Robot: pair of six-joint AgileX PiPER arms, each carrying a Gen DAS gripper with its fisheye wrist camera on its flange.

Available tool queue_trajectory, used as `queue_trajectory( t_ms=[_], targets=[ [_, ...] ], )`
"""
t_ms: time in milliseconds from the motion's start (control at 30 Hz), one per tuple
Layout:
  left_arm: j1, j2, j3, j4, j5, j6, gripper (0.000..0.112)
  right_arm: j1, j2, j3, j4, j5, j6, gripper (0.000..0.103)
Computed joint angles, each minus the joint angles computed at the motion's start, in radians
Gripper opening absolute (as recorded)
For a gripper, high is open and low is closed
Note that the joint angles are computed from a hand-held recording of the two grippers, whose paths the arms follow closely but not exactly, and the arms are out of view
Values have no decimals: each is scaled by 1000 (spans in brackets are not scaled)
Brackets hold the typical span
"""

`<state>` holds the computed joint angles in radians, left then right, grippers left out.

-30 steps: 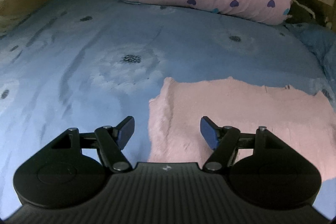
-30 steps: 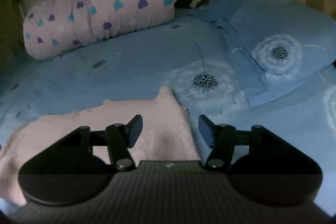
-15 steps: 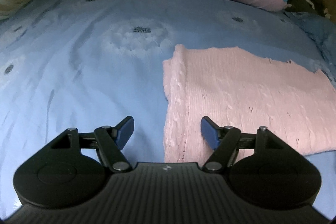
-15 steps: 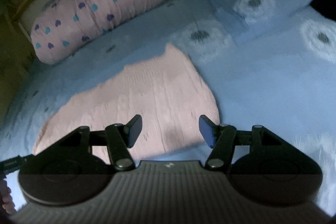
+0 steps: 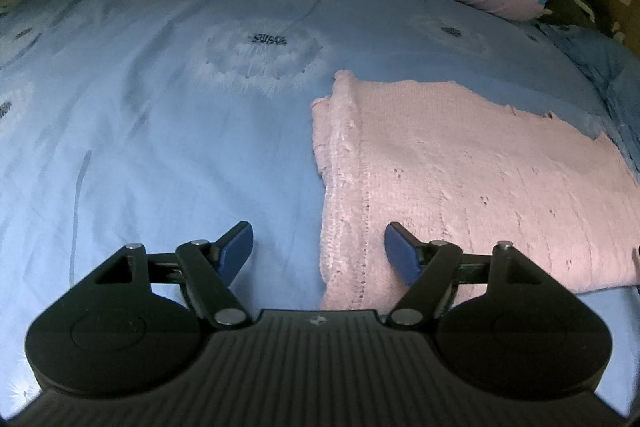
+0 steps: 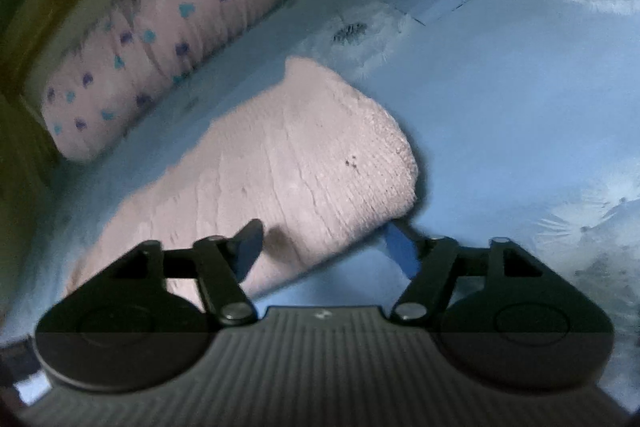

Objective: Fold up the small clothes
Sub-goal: 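Withdraw both grippers from the folded cardigan, then close the right gripper on the cardigan's folded edge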

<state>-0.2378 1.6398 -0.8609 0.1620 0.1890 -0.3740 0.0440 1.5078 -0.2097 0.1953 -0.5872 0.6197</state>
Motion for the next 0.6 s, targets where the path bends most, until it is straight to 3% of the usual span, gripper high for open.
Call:
queue_trajectory(
  t_ms=[67, 267, 400, 600],
  targets=[
    [-2, 10, -9, 21, 1, -26, 78, -9, 45, 6, -31, -86, 76, 82],
    [-5, 32, -32, 49, 10, -65, 78, -11, 198, -22, 0, -297, 204, 82],
    [-5, 41, -41, 55, 15, -75, 78, 34, 243, -27, 72, -363, 170, 82],
    [-5, 43, -40, 56, 13, -80, 78, -28, 260, -22, -20, -406, 263, 82]
  ],
)
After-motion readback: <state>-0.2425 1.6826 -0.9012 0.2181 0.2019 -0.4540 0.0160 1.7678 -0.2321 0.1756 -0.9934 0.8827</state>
